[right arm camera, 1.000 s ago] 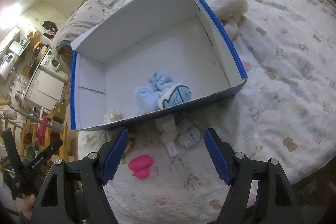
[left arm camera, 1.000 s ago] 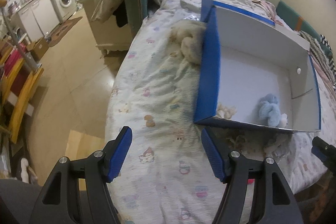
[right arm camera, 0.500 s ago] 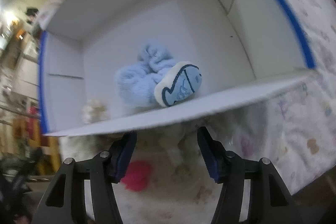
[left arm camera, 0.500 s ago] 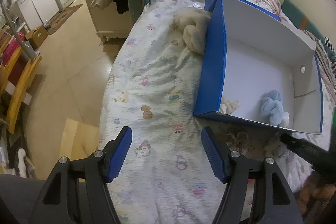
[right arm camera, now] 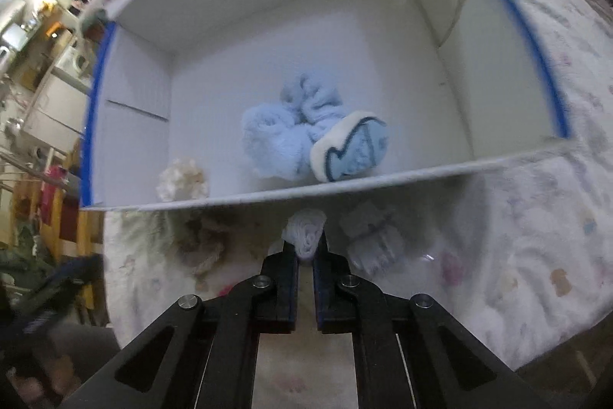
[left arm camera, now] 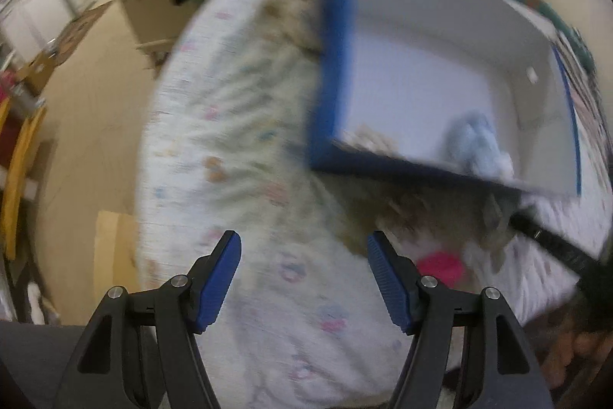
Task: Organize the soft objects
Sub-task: 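Grasp the pink rubber duck with the left gripper while the right gripper grasps a white sock, then lower the pink duck and white sock into the box and open both grippers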
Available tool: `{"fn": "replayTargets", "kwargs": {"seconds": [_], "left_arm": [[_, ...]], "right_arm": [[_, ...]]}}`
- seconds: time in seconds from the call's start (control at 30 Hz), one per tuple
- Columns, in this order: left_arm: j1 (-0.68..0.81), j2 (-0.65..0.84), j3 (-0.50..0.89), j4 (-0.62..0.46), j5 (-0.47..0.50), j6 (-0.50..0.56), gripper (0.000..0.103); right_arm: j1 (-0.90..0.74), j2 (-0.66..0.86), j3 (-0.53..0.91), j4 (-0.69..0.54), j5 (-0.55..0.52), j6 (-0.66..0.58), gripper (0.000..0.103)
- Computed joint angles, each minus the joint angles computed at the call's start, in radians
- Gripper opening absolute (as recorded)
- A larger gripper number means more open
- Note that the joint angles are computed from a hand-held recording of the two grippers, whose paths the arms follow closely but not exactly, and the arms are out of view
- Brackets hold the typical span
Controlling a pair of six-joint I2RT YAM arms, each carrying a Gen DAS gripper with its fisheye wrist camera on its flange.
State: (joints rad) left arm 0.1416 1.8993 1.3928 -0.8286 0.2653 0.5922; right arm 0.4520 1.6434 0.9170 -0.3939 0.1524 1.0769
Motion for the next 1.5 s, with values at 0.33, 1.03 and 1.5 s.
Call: {"fn": "replayTargets", "kwargs": {"seconds": [0.33,1.03,1.5], "left_arm": [[-0.144,-0.097,-0.197,0.000,0.049,0.019,0.065],[-0.307,-0.078,-0.301,0.200,-0.062,-0.039,0.038],[-0.090,-0.199,-0.101,-0.041,-0.026,0.063,0.038]], "right_arm": [[0.037,-0.287,-0.206,-0.008,0.082,0.104,0.008],[0.025,-0.303,-0.261,0.081,0.058,0.099,0.008],[0.069,-0.314,-0.163,0.012,0.091,0.076,0.008]]}}
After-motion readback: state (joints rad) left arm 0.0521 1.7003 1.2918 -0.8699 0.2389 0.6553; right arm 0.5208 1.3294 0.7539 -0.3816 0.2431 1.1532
